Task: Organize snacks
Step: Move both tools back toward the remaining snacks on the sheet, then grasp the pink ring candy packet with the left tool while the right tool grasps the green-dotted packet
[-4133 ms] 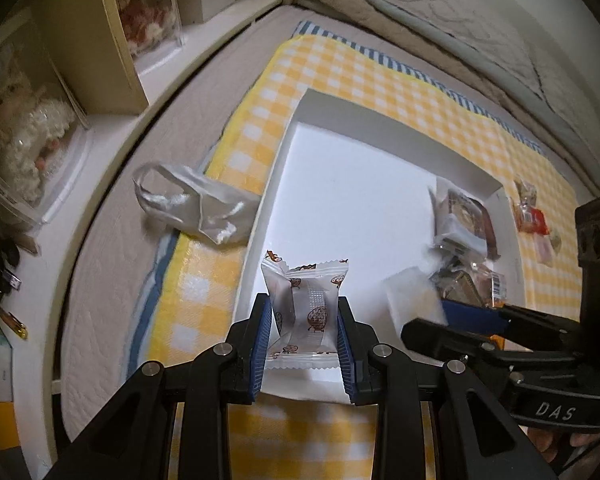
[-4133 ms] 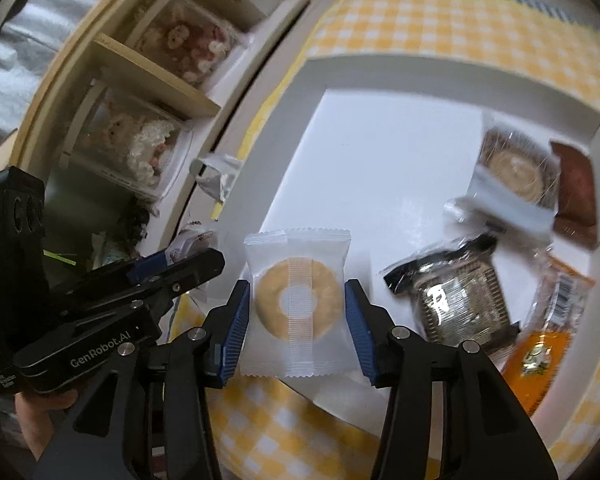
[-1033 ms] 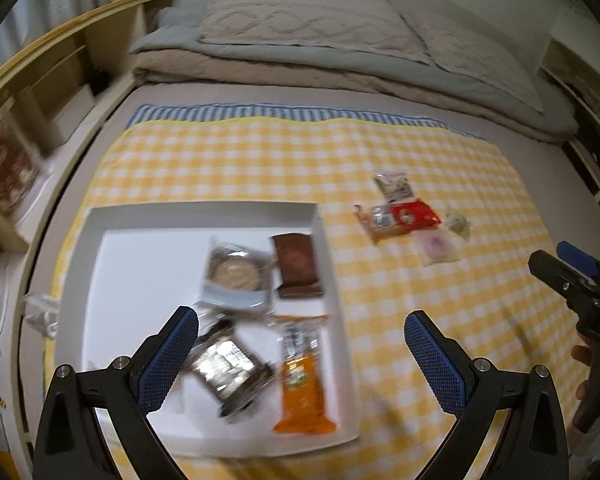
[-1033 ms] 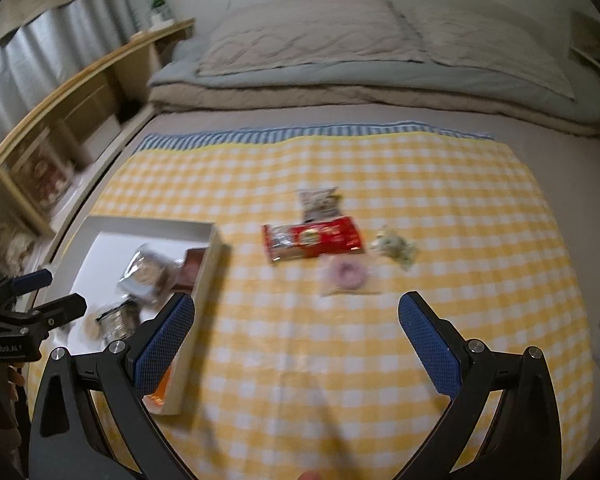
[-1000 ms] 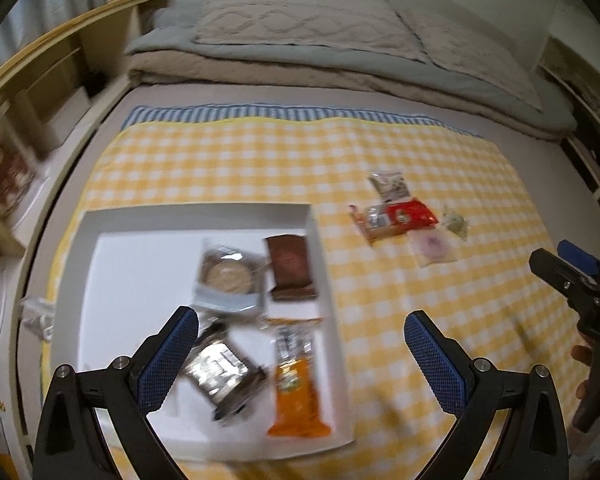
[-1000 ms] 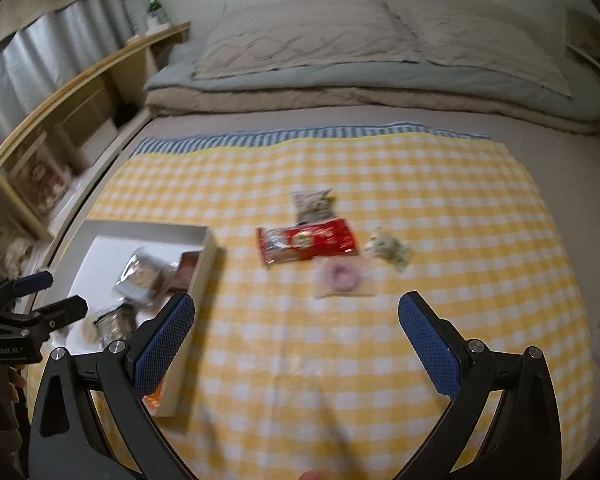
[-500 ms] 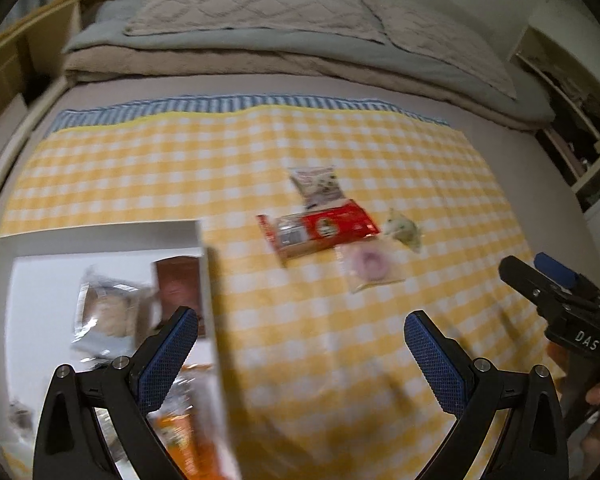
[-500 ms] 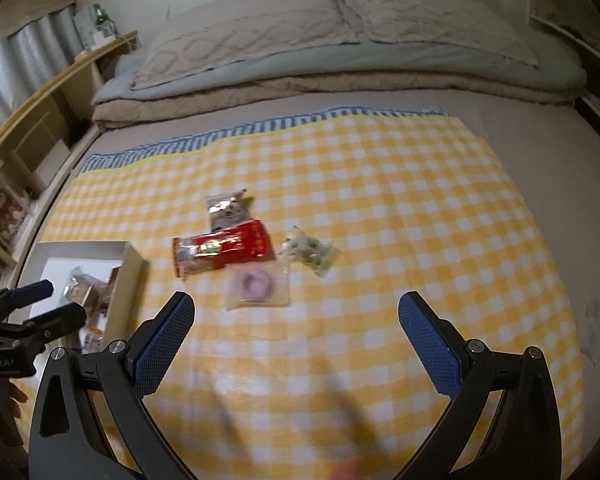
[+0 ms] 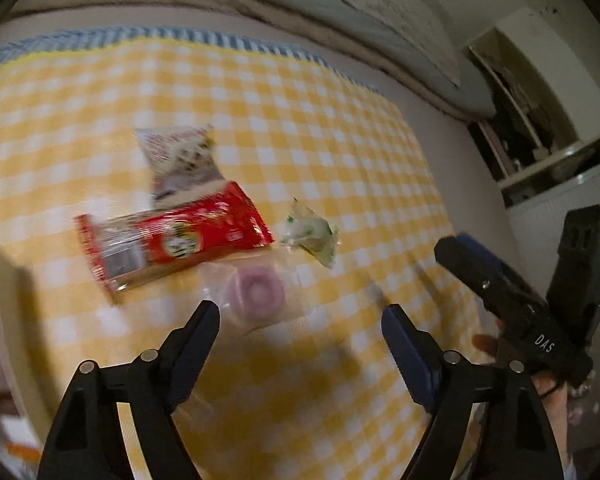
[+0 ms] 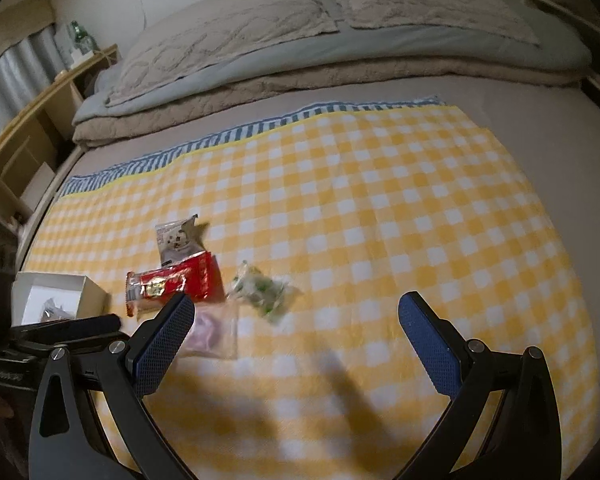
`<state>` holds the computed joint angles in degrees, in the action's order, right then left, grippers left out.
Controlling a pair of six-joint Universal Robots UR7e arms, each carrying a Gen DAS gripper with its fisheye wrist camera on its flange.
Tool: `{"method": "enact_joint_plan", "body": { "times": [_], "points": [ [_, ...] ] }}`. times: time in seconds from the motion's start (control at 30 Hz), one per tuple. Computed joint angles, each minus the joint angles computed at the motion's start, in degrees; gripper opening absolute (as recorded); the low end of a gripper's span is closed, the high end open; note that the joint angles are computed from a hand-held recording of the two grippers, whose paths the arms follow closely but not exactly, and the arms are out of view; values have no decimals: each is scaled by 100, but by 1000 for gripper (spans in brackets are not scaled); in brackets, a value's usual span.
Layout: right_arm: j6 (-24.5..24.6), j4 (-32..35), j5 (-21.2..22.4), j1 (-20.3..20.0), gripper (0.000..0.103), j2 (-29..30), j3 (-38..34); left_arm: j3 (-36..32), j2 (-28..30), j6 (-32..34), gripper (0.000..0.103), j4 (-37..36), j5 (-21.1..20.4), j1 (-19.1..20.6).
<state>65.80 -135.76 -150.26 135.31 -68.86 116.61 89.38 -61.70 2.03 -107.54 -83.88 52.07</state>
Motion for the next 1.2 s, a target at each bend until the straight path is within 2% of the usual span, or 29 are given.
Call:
{"method": "enact_joint_plan", "body": {
  "times": [0.13,0.2,0.27,0.4,0.43,0.47,0.53,0.7,0.8,0.87,1.03,1.13,1.2],
  "points": [
    [-949,-925,-82,-222,103,2,326,-334,503,159,83,36,-106,148],
    [-1197,-1126,25,-353,103,-14,434,-395,673,214,83,-165,-49,199],
    [-1745,-1565,174,-467,103,23,543,-447,806,249,86,-375,-63,273],
    [-2554,-1795,114,-549,103,181,503,-546,980,255,87,-817,-299,476],
    [-2725,-1918,137,-574,96,231,502,-589,1016,271,87,-863,-420,537],
    [-2988,-2120,213,-609,81,288,495,-653,1057,300,87,-879,-577,606],
    [-3376,-2376,313,-680,65,408,458,-676,1079,340,87,-904,-824,711],
    [-4319,-2846,735,-893,60,756,336,-784,1251,314,84,-854,-1251,925],
    [-4497,-2857,967,-1000,52,845,303,-839,1341,405,83,-772,-1113,949],
    [-4593,-3009,1161,-1047,38,830,363,-873,1405,433,82,-691,-977,922],
    [-4353,-2791,1117,-974,35,703,461,-886,1415,490,81,-655,-847,841],
    [-3858,-2606,1105,-929,35,504,623,-808,1316,578,75,-452,-732,732],
    [-3507,-2484,1119,-912,35,328,759,-806,1313,731,75,-266,-613,674]
  ]
}}
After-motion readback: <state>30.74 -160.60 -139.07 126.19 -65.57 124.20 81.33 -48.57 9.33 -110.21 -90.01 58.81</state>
